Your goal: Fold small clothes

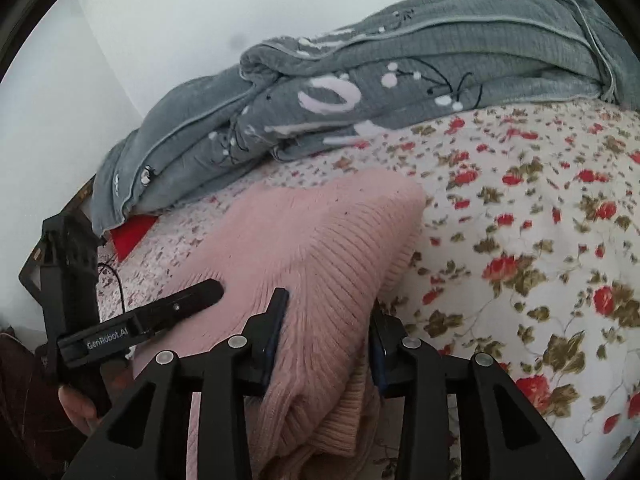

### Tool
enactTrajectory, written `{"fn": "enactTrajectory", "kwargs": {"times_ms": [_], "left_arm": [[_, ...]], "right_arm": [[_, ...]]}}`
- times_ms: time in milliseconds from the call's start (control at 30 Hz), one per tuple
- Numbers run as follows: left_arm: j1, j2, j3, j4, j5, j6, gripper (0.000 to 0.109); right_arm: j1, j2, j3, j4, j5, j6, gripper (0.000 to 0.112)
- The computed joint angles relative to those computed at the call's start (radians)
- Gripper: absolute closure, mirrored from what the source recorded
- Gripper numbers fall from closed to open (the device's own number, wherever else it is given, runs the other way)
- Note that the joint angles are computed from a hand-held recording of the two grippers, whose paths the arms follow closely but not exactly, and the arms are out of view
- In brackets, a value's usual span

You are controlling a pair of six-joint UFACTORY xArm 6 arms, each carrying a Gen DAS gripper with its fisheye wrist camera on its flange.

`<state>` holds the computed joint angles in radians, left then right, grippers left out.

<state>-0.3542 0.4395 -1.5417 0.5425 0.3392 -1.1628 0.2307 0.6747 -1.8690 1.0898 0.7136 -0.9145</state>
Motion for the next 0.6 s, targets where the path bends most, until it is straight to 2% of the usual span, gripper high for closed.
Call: {"fn": "enactTrajectory", "kwargs": {"times_ms": [33,100,167,367,600], "left_arm": [[-0.007,0.001,-0.005,0.080,0.021,-0.065,0.046],[-0.013,0.002,-0.012,0.150,0.045,-0.122,0.045],[-0.011,-0.001,-0.009,0.137,0.044,-0.115,0.043],[0.006,-0.011,0.028,0.081,-0.014,-0.107,0.039],[-0.003,-0.007,0.015,0.137,0.015,-0.149,0.038]], "right_arm": [[0.008,-0.011,0.020,-0.005,-0.029,-0.012,0.075],[0.018,-0.031,0.048,-0.002,-0.062,-0.036,0.073],[0.022,-0.035,0.055,-0.010,-0.077,-0.036,0.071],[0.008,-0.017,0.033,-0.003,-0.037,-0.006,0.069],[0.021,-0.032,0.060,-0.010,-0.084,-0.026,0.068]]}}
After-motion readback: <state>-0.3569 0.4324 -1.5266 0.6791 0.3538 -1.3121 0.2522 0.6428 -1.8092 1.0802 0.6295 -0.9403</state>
